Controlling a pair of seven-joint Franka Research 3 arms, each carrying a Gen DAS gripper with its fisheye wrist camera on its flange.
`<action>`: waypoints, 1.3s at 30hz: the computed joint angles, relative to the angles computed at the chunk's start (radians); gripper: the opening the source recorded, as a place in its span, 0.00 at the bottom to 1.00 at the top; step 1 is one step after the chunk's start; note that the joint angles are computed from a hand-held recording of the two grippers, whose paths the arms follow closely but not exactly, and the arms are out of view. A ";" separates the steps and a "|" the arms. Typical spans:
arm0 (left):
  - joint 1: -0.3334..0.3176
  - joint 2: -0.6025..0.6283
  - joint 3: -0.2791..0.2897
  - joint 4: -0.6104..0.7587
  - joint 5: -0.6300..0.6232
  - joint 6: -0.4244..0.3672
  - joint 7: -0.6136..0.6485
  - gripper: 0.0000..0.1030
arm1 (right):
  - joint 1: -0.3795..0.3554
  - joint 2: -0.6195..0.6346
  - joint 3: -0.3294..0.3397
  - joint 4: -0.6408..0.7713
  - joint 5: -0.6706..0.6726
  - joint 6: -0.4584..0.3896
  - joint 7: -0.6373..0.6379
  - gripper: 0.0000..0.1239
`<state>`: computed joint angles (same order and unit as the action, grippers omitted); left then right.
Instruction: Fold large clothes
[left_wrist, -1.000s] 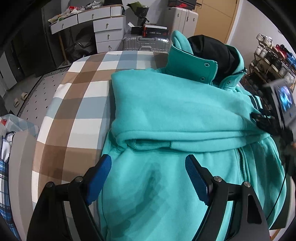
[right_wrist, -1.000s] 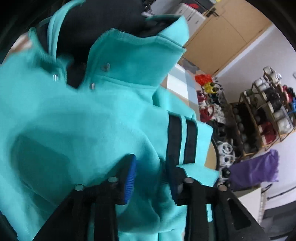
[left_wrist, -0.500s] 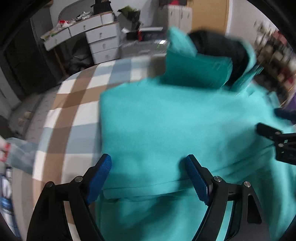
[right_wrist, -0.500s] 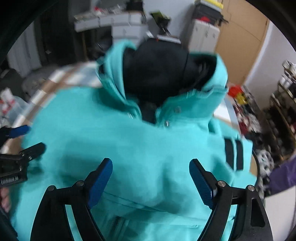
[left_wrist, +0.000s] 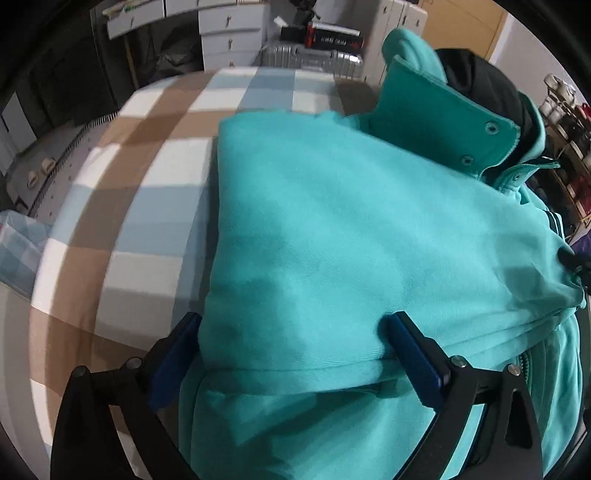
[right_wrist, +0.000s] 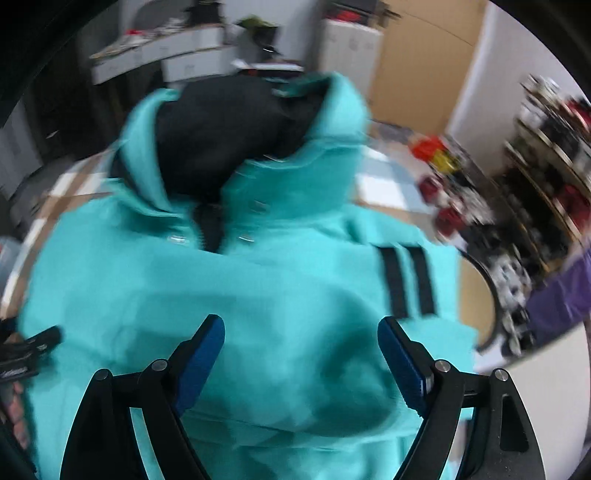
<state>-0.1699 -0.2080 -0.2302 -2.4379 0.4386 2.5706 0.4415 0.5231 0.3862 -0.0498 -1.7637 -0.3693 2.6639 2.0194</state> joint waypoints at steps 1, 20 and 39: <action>0.007 -0.005 -0.016 0.009 0.042 -0.016 -0.029 0.94 | 0.029 0.026 -0.030 0.029 0.018 -0.061 -0.008 0.70; -0.071 0.117 -0.044 0.148 0.339 -0.194 -0.095 0.94 | 0.104 -0.040 -0.100 -0.117 -0.167 0.063 0.112 0.74; -0.092 0.087 -0.042 0.117 0.345 -0.193 -0.074 0.95 | -0.052 -0.033 -0.003 0.010 0.187 0.094 -0.163 0.70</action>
<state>-0.2624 -0.1215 -0.2723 -2.3207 0.7834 2.3778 0.3673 0.4714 0.3529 -0.0533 -1.7539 -0.1824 2.7583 1.8566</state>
